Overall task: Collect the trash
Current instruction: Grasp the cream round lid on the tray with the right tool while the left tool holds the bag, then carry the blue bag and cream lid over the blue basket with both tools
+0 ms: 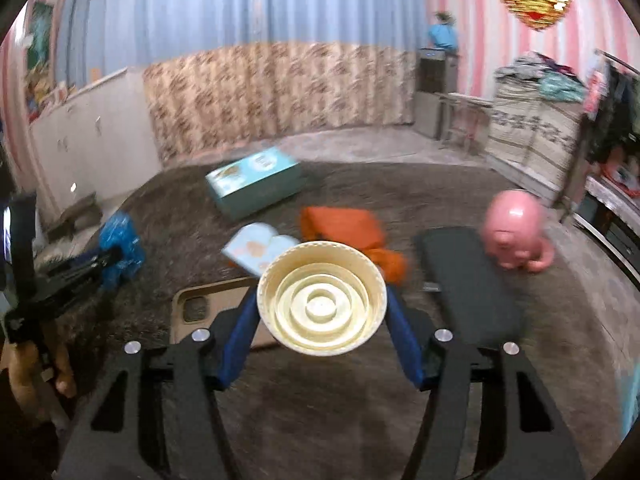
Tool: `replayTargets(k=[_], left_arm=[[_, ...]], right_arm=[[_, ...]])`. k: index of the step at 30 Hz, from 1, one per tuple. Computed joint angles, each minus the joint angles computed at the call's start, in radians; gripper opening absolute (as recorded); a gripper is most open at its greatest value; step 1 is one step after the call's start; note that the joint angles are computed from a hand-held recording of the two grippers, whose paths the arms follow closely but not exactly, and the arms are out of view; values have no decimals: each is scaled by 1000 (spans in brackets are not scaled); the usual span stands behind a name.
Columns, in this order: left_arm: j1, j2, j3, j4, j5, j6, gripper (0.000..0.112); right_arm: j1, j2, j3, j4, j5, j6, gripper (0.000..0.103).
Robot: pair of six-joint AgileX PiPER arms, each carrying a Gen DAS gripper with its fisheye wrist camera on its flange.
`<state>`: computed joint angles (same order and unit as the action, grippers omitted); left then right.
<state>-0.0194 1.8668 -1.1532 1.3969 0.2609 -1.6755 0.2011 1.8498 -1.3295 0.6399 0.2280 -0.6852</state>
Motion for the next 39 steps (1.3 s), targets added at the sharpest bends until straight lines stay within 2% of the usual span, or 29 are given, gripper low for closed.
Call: replayTargets(k=[4, 8, 10, 15, 19, 24, 27, 29, 31, 33, 35, 39], left_arm=[[-30, 2, -8, -17, 52, 31, 28], [-114, -8, -13, 49, 168, 26, 27], [-143, -21, -19, 24, 175, 61, 27], [-242, -64, -73, -111, 154, 170, 27], [-341, -70, -142, -170, 154, 232, 27], [-465, -28, -237, -196, 171, 270, 27], [-536, 16, -304, -235, 168, 306, 27], [-594, 56, -358, -249, 166, 326, 27], [-632, 94, -413, -280, 164, 368, 27], [-671, 151, -502, -360, 163, 466, 27], [-706, 216, -604, -458, 168, 586, 27], [-761, 335, -790, -562, 202, 728, 27]], right_arm=[[-99, -109, 106, 7, -37, -34, 61], [-218, -201, 184, -155, -87, 79, 61], [-286, -240, 214, -158, -103, 71, 61], [-448, -267, 230, 74, -98, -153, 61], [-535, -262, 241, 157, -129, -238, 61], [-640, -212, 219, 433, -154, -505, 61], [-696, -180, 188, 460, -128, -517, 61], [-731, -156, 160, 455, -101, -499, 61], [-757, -140, 131, 382, -86, -428, 61], [-768, -147, 140, 388, -98, -449, 61], [-787, -144, 125, 319, -91, -399, 61], [-819, -119, 86, 182, -81, -280, 61]])
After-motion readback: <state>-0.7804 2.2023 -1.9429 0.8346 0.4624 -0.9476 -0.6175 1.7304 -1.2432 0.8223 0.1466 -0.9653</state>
